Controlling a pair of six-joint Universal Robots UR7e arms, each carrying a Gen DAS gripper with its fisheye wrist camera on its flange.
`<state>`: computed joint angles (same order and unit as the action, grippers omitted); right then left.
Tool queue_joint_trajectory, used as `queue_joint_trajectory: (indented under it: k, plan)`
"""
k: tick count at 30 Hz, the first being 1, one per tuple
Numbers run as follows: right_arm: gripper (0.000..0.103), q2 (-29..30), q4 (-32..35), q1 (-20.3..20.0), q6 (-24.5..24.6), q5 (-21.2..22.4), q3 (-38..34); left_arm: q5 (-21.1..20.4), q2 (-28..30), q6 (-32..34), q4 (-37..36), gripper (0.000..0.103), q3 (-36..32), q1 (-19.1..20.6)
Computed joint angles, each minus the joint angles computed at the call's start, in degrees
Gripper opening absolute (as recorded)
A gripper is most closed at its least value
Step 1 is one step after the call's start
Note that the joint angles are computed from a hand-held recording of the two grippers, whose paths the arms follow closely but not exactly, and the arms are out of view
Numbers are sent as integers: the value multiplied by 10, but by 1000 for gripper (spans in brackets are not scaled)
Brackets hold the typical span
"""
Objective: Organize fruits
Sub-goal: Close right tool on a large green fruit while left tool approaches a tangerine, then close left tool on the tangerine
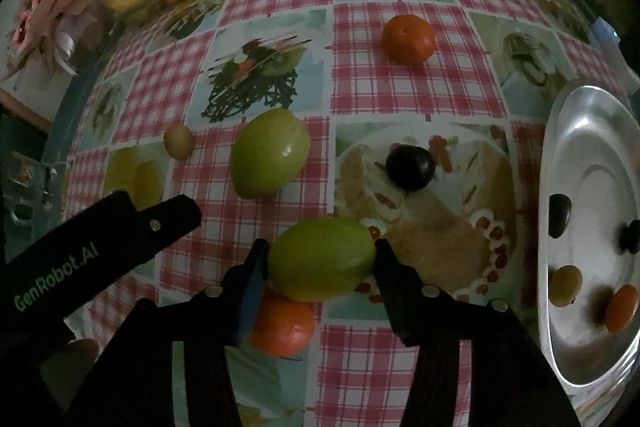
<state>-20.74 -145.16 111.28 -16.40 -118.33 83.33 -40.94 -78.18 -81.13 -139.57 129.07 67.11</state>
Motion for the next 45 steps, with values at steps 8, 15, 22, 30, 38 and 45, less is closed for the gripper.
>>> queue_joint_trajectory:
  k: [8,15,22,30,38,45]
  plan:
    - [54,-3,0,-1,9,8,5,2,2,7,0,103,-3,-2]
    - [54,-22,0,-9,29,24,17,-3,3,22,-9,103,-4,-4]
    - [54,-58,-25,-9,40,20,34,-4,26,33,-15,102,-19,-10]
    - [54,-91,-24,-25,74,1,51,-16,63,70,-26,99,-42,-23]
    - [54,-109,-30,-32,87,7,65,-47,99,104,-49,86,-54,-33]
    - [54,-118,-25,-34,89,12,72,-67,130,129,-37,76,-78,-24]
